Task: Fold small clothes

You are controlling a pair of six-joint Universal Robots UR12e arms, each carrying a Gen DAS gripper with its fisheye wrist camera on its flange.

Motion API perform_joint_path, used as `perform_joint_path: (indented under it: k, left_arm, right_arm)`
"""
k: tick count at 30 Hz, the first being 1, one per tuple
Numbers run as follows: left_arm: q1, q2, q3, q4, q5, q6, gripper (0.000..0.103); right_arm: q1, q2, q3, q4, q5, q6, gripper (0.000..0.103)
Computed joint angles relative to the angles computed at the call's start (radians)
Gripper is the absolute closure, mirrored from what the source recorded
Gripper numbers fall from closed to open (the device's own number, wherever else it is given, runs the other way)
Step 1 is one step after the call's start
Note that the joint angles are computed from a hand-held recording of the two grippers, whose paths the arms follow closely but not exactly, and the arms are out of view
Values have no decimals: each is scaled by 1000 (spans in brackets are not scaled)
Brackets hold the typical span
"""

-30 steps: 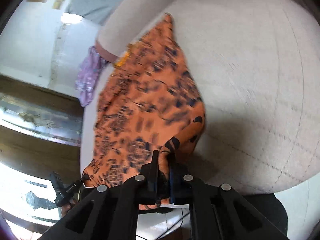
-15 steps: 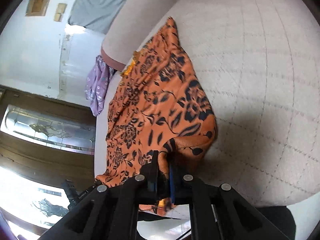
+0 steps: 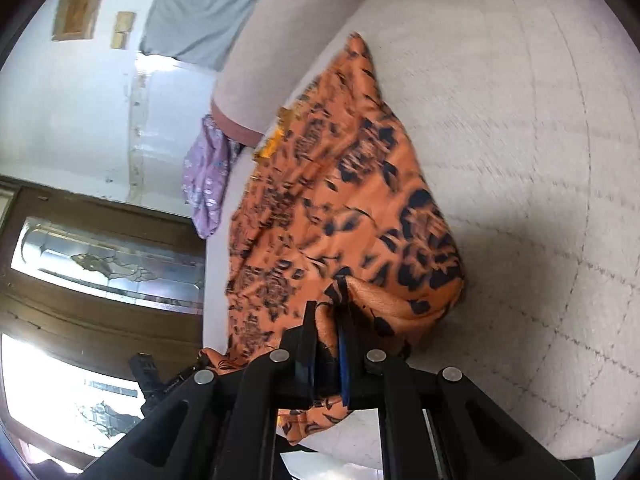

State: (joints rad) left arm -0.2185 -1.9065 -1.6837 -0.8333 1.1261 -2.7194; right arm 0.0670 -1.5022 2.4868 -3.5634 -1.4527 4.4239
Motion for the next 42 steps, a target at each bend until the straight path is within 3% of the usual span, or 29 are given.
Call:
perform_joint_path:
  k: [4, 12, 17, 21, 24, 26, 27, 28, 29, 30, 31, 33, 35, 37, 38, 42]
  left_arm:
    - [4, -10, -3, -22, 9, -9, 97]
    - [-3, -17, 14, -21, 7, 10, 97]
    - [-16, -45, 74, -105, 12, 49, 97]
    - [-25, -94, 195, -114, -91, 36, 97]
    - [-32, -160, 304, 53, -189, -120, 96]
    - [-58, -231, 410, 140, -145, -245, 88]
    - [-77, -273, 469, 120, -99, -271, 52]
    - [-95, -319, 535, 59, -59, -272, 28]
    - [-106, -354, 586, 1, -25, -268, 6]
    - [-116, -385, 621, -29, 21, -284, 6]
    - [-126, -416, 655, -73, 82, -301, 7]
    - [-124, -433, 662, -132, 130, -334, 8]
    - [-105, -404, 589, -48, 100, -362, 8]
    - [-86, -354, 492, 57, 103, -381, 8]
    - [-80, -337, 459, 88, 94, -395, 8]
    - [-51, -247, 296, 152, 4, -420, 8]
  right_arm:
    - [13, 31, 17, -39, -5, 62, 95]
    - [5, 28, 8, -45, 2, 46, 95]
    - [-10, 45, 2, -60, 39, 62, 95]
    - [-78, 36, -40, -63, 99, -3, 95]
    - [-142, 28, -114, -115, 54, -86, 95]
    - [-167, 32, -157, -124, -36, -104, 95]
    - [-175, 36, -177, -88, -89, -99, 90]
    - [-179, 48, -193, -60, -125, -97, 88]
    - [-194, 70, -209, -26, -120, -97, 67]
    - [-205, 86, -220, 18, -104, -84, 24]
    - [-205, 102, -227, 91, -130, -48, 16]
    - [-179, 126, -222, 113, -186, -3, 16]
    - [-147, 137, -207, 85, -203, 29, 16]
    - [-93, 116, -197, 128, -276, 10, 16]
    - [-61, 109, -190, 134, -318, 16, 16]
    - [26, 96, -170, 130, -344, 113, 16]
